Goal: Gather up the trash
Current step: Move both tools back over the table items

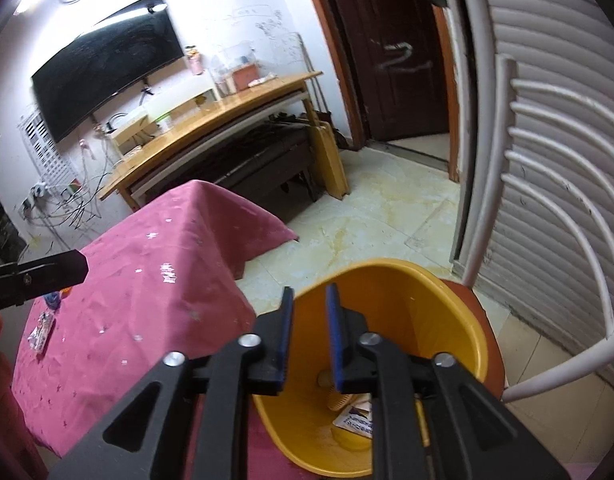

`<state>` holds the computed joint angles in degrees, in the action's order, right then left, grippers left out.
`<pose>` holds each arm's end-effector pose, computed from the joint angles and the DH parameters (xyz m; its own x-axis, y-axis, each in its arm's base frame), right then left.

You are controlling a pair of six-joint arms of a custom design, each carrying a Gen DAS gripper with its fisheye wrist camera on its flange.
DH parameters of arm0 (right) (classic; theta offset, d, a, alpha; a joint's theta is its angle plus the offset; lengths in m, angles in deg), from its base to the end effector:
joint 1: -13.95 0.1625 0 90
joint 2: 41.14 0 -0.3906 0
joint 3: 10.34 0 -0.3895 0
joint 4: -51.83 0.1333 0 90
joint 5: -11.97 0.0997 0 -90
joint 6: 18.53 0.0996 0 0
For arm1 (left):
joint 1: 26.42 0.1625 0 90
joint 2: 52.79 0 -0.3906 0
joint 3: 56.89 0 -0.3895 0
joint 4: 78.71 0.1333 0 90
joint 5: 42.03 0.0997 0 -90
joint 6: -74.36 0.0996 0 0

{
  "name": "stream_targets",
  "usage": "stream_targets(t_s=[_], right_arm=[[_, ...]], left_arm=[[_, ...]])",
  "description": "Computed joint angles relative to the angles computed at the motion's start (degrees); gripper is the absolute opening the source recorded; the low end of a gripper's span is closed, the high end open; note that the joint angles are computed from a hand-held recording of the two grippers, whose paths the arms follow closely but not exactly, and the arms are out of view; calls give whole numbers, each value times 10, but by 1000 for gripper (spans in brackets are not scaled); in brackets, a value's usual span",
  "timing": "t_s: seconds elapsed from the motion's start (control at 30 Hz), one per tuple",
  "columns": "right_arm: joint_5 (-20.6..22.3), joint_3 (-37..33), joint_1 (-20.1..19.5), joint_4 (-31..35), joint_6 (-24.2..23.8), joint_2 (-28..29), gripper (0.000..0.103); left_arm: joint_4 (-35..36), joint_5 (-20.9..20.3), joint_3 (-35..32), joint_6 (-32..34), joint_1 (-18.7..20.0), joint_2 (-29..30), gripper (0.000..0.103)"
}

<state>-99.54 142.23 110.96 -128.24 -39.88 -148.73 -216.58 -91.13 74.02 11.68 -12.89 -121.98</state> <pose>0.1319 -0.2795 0.2647 -0.8582 -0.1208 0.4989 -0.4280 0.7051 -0.5654 -0.3445 -0.2871 0.0876 -0.8499 0.1523 -0.5044 0.4115 0.7897 -0.4549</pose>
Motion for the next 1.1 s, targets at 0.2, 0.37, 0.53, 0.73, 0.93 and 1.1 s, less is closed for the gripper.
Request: stream_targets(t_s=[0.2,0.37,0.53,0.73,0.93,1.1], right_arm=[[-22,-14,72,-36,7,67,77],[-26,-46,131,-44,33,138,78],[-30,-79,179,-44,46,204,79],[-25,-109,212,-42,56,266,81],[-24,-139,245,-34,66,326,81],[-24,-158,264,-28,74,361,82]], left_arm=[[121,36,39,-88,-13,-103,71],[231,52,59,-165,-21,-186,73],[372,62,70,-256,-41,-264,77],[507,54,80,-336,-54,-350,78],[607,35,86,-384,-68,-416,78],[665,16,94,-407,-72,-457,78]])
